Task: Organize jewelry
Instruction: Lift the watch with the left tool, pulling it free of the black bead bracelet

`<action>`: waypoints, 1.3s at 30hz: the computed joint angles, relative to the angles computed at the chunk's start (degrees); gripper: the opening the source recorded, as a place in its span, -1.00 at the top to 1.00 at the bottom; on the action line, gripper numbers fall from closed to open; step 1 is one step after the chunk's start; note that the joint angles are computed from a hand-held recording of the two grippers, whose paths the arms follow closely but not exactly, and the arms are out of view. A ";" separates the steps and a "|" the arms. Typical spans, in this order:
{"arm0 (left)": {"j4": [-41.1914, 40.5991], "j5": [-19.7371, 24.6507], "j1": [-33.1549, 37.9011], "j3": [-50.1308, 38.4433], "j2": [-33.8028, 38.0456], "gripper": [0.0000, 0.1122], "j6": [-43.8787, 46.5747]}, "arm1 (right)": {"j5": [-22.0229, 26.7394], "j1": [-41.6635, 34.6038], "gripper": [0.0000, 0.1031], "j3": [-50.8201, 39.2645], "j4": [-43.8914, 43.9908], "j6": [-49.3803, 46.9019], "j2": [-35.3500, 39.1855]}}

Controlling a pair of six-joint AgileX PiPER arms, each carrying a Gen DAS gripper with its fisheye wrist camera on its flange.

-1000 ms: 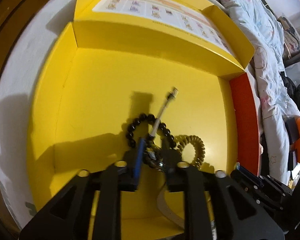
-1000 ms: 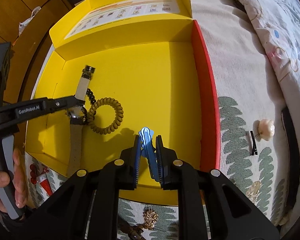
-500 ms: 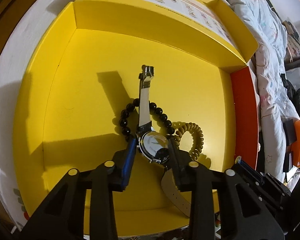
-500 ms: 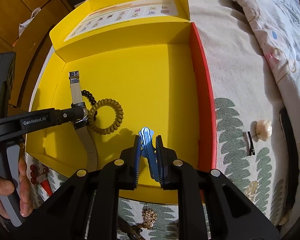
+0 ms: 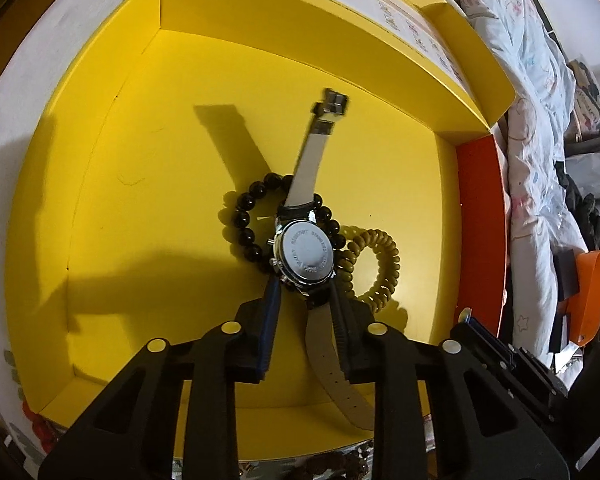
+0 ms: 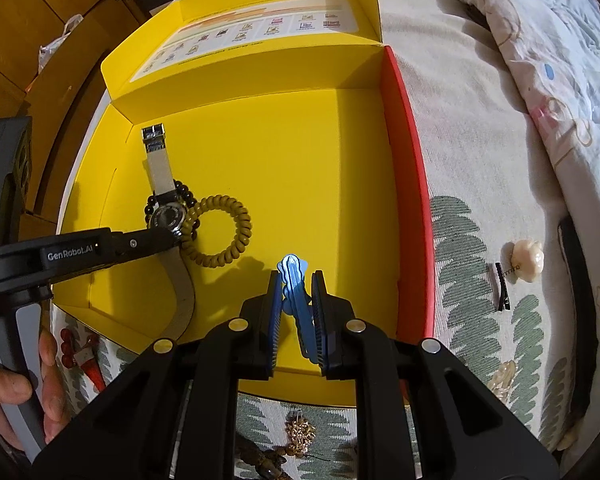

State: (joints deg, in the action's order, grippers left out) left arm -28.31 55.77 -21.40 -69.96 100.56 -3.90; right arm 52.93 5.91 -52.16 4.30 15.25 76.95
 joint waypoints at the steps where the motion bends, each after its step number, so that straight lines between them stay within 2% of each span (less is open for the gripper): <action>1: -0.61 -0.09 0.33 0.08 -0.01 0.64 0.51 | 0.01 -0.08 0.70 0.05 0.06 -0.04 -0.08; 6: -2.91 -1.27 0.83 0.72 -0.90 0.78 2.37 | -0.15 -0.52 0.70 0.19 0.11 0.13 -0.84; 17: -6.30 -3.97 -0.26 0.90 -0.96 0.81 6.04 | 0.08 -0.58 0.70 0.17 0.08 -0.13 -0.95; 28: -3.85 -3.91 -3.02 -0.51 0.98 0.79 4.71 | -0.05 -0.52 0.70 0.33 -0.17 0.34 -1.01; 39: -0.60 -6.70 -4.92 0.16 0.35 0.79 2.72 | -0.07 -1.15 0.70 0.55 0.45 -0.50 -1.26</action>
